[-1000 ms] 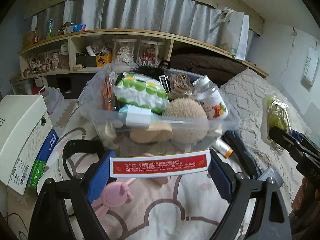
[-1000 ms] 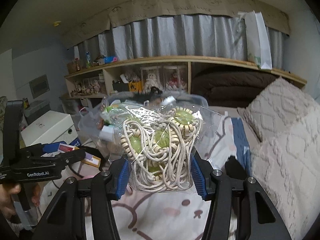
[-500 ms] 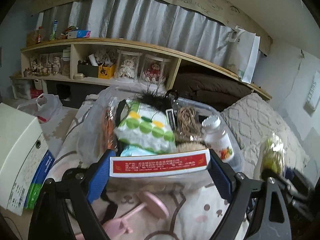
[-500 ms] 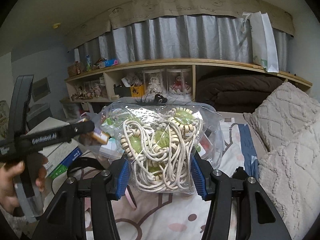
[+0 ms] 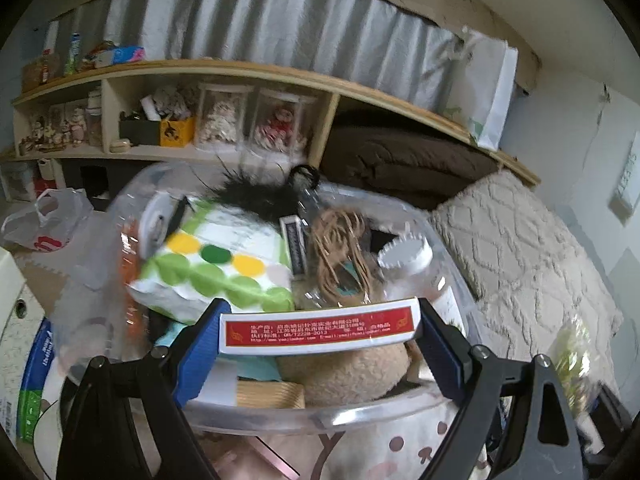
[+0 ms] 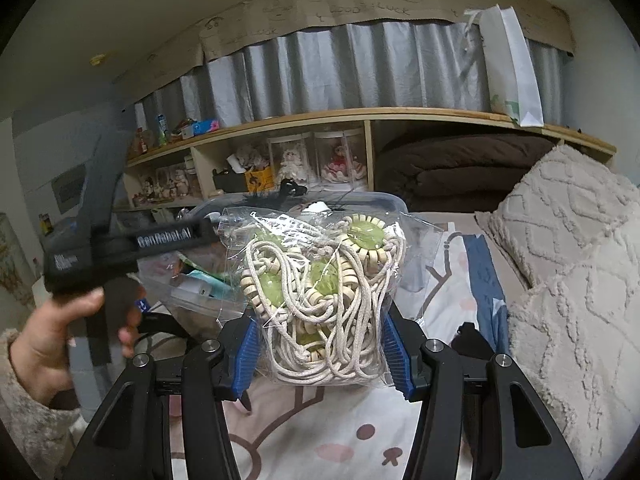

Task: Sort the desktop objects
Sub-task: 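Carry the card box into the clear bin with the left tool while the right tool holds the rope bag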

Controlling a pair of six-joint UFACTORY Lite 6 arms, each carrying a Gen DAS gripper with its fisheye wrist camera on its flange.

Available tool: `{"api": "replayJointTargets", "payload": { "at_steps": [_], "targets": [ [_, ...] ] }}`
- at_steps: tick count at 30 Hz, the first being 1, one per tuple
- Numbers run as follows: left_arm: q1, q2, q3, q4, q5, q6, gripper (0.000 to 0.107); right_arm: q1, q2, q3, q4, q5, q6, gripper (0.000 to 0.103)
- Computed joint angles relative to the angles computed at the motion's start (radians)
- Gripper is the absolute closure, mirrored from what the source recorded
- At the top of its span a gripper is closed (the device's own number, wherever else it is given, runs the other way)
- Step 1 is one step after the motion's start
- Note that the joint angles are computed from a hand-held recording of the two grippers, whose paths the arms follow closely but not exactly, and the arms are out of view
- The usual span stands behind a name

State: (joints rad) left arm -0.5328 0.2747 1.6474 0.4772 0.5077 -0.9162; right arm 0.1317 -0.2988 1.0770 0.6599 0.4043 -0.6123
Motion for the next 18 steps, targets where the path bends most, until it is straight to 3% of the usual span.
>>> {"api": "replayJointTargets", "payload": {
  "at_steps": [11,18],
  "targets": [
    [-0.007,0.117,0.163,-0.218,0.204,0.247,0.016,-0.045,0.017,0.006,0.086,0.032,-0.066,0.048],
    [-0.036,0.247,0.359,-0.201,0.360,0.265,0.016,-0.059,0.012,0.003,0.097,0.046,-0.074,0.048]
  ]
}}
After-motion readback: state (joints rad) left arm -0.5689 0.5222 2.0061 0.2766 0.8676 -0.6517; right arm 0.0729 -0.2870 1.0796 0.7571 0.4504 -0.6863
